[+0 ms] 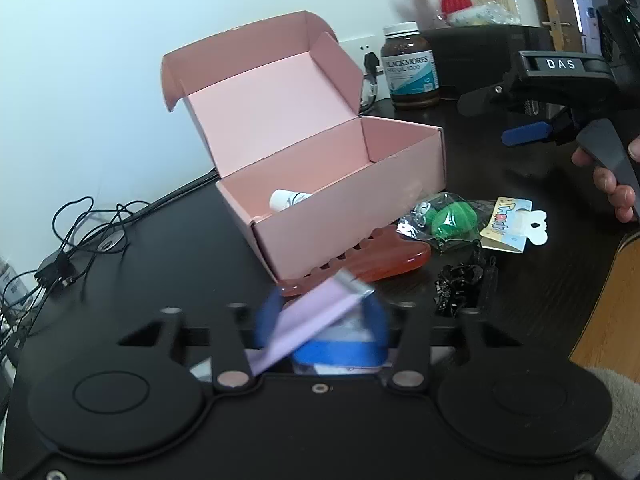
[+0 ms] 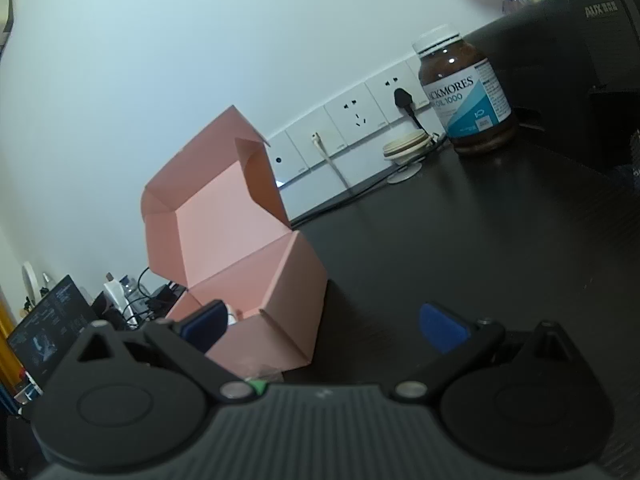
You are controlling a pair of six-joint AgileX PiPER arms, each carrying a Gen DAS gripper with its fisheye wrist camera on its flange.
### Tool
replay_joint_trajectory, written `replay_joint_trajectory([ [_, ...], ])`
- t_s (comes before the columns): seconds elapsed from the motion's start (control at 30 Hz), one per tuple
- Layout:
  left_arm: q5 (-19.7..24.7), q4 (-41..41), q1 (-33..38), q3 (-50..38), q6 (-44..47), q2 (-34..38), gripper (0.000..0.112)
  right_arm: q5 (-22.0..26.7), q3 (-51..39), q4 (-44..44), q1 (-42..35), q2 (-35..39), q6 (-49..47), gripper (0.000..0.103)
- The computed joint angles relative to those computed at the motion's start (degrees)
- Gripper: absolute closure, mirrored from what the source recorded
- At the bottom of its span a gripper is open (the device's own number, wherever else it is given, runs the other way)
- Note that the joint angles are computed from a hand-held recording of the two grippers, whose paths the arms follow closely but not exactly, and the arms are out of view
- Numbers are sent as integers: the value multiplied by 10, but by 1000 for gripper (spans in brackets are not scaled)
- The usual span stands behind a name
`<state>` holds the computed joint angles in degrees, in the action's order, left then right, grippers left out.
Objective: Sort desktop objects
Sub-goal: 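Close the left gripper on the lavender tube in the plastic bag, then lift the lavender tube with the left gripper and carry it over the pink box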
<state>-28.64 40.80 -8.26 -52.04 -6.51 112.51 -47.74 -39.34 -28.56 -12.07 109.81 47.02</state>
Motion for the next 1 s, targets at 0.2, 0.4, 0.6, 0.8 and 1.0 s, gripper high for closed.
replay_joint_trajectory([
  [0.2,-13,-32,2,12,11,-7,93,-2,2,2,0,-1,-3,1],
  [0.4,-47,-59,14,24,-5,-13,102,12,-3,1,1,-2,6,1],
  [0.6,-68,-47,28,21,-71,-24,107,29,-5,22,11,-6,-8,1],
  [0.8,-105,-95,21,38,-46,-39,107,30,1,49,18,-9,-29,1],
  [1.0,-117,-106,19,38,-61,-45,107,41,-4,42,19,-9,-24,1],
])
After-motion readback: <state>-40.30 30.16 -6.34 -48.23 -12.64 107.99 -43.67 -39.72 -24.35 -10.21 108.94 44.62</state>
